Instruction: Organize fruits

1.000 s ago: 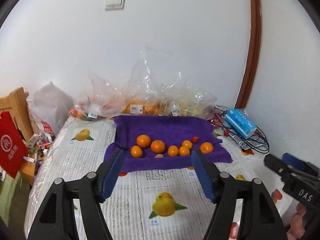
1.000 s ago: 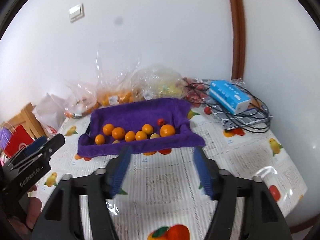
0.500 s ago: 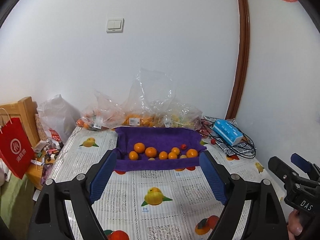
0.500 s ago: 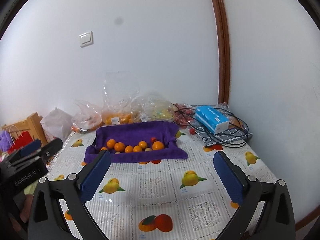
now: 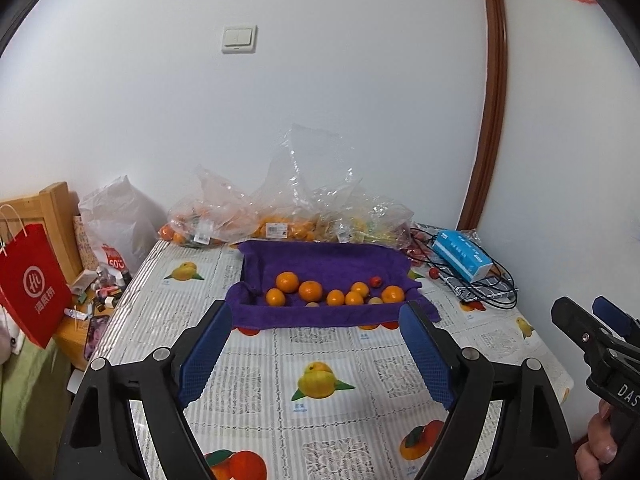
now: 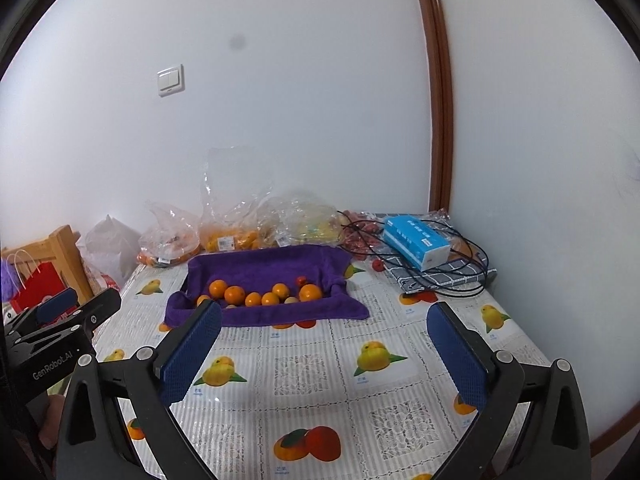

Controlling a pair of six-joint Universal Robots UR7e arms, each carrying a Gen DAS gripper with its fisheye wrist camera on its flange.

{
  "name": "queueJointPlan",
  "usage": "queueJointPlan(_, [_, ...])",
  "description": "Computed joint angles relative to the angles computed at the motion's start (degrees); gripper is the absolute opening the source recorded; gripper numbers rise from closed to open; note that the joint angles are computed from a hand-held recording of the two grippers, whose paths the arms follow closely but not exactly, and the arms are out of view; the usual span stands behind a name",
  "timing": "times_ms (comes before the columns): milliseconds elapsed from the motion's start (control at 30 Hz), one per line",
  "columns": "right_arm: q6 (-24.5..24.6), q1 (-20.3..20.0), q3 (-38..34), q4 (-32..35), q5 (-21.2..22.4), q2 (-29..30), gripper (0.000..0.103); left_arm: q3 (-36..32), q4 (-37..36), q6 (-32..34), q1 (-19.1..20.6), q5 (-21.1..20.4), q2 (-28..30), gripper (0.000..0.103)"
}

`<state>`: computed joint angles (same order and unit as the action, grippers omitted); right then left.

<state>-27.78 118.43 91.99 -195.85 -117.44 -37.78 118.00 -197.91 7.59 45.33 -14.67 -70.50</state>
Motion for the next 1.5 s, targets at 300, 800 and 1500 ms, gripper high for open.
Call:
queueJointPlan(300, [0.07,0.51,-0.86,0.71,-0.67,0.92,0.101,0.60,1.52,-1.52,0.15,1.10,-0.58,0.085])
queueJointPlan(800, [-0.62,0.84,-0.60,-0.09,-0.34,1.00,0.101,-0.55,-1.20,2.99,-0.30,2.75,1.37,0.085])
queueJointPlan(1500, [-0.16,0.02,-0.49,-0.10,-0.28,0.90,0.101,-1.30,-5.54,7.20,-0.11,3.21,2.49,0.085])
